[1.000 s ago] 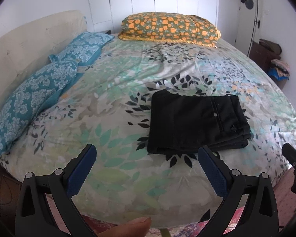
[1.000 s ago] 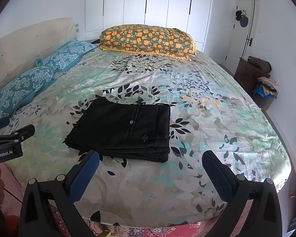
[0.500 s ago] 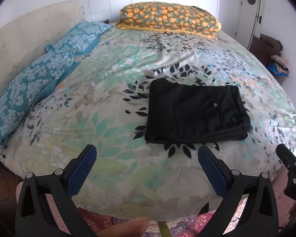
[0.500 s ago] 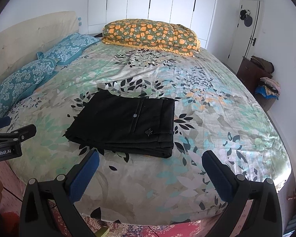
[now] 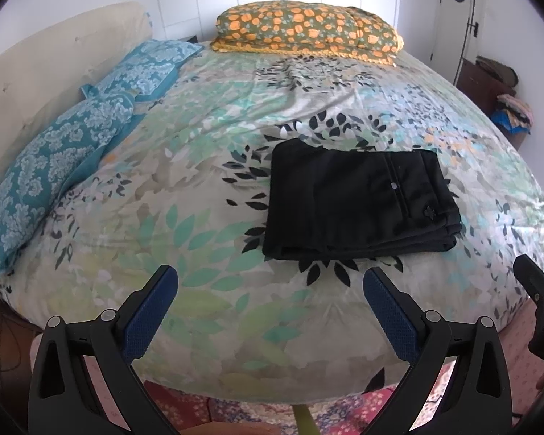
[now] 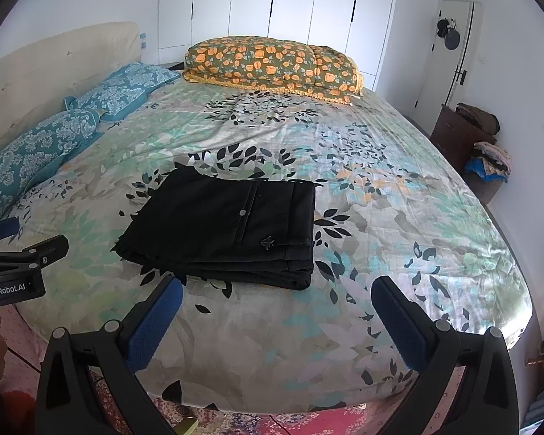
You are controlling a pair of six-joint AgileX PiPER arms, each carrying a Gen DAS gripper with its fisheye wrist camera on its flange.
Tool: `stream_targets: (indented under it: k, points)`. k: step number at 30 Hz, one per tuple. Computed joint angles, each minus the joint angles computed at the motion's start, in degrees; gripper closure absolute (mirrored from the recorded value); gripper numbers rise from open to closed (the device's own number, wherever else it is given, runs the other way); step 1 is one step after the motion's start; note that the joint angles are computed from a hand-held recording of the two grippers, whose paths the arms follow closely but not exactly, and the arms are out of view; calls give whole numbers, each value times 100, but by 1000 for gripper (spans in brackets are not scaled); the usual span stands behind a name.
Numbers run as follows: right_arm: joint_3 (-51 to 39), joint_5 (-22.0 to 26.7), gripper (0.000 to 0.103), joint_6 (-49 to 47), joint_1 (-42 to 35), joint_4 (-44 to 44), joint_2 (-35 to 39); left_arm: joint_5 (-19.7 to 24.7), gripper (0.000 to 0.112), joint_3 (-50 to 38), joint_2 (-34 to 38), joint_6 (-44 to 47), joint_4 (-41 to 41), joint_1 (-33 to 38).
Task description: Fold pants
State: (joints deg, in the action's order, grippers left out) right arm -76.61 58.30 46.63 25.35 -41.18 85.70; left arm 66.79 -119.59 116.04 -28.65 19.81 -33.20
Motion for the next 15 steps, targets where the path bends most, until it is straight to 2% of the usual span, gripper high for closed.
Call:
stream_targets:
  k: [15]
  points:
    - [-22,44,0,-28,20,13,10,-11,10,0,15,14,-29,-24]
